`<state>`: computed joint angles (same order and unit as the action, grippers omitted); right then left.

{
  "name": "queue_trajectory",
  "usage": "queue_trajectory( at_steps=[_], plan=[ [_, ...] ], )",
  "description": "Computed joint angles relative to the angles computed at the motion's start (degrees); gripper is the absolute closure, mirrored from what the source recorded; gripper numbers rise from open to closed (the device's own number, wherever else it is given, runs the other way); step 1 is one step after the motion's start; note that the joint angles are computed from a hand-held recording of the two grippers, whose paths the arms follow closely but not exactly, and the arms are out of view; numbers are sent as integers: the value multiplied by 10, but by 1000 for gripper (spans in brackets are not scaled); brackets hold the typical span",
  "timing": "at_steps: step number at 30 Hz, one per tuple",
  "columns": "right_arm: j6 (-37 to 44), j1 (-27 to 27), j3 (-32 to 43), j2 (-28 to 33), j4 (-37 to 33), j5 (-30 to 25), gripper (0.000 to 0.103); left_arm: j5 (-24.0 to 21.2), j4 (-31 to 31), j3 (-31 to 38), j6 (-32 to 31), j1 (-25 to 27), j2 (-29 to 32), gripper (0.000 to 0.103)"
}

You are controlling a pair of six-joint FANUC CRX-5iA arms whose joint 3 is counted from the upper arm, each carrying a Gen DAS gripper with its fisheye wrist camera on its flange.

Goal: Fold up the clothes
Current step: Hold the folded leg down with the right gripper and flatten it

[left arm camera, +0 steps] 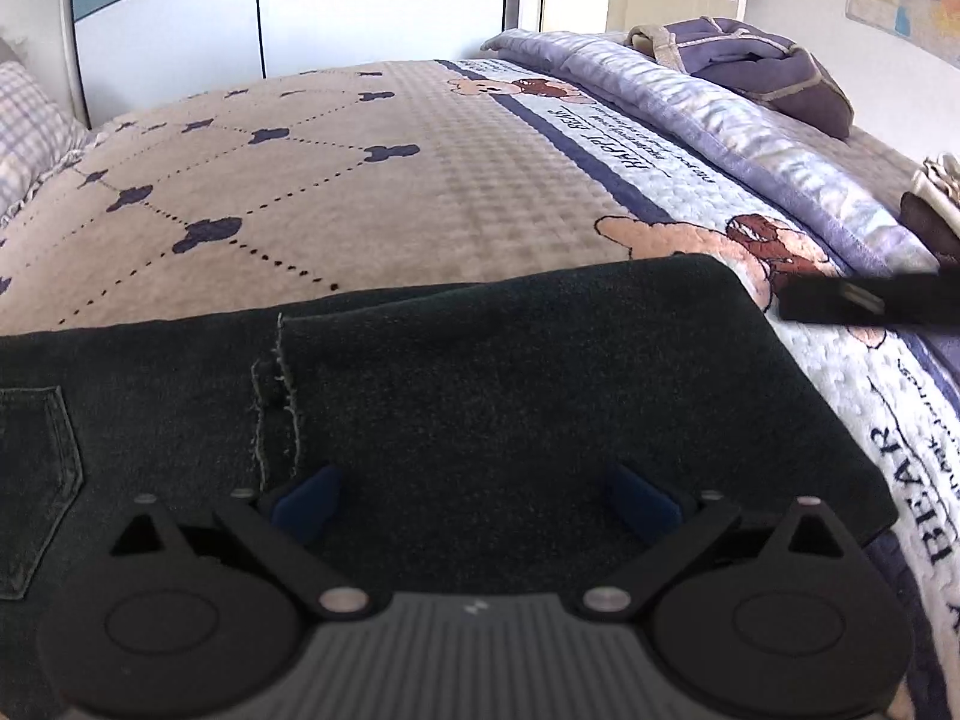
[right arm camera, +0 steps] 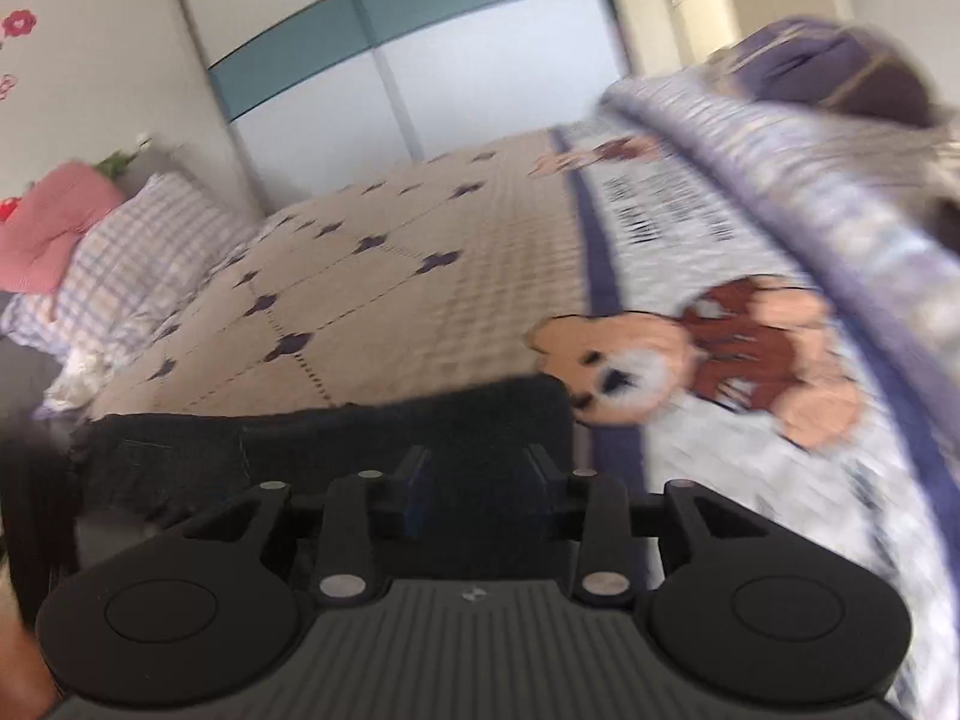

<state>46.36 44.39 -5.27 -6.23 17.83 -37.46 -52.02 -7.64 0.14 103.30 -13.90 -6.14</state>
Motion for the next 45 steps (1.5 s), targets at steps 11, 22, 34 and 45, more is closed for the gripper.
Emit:
queue_trajectory(
  at_steps=[11, 22, 34, 45],
  plan=[
    [235, -66, 151, 130, -147, -85, 87, 35, 19, -30, -42, 12, -15, 1],
    [193, -4, 55, 40, -52, -130, 80, 41, 73, -45, -95, 34, -19, 1],
    [126, 9, -17, -26, -48, -105, 78, 47, 133, -51, -108, 59, -23, 2],
    [13, -77, -27, -57, -237, -42, 32, 26, 41, 7, -11, 39, 24, 0]
  ],
)
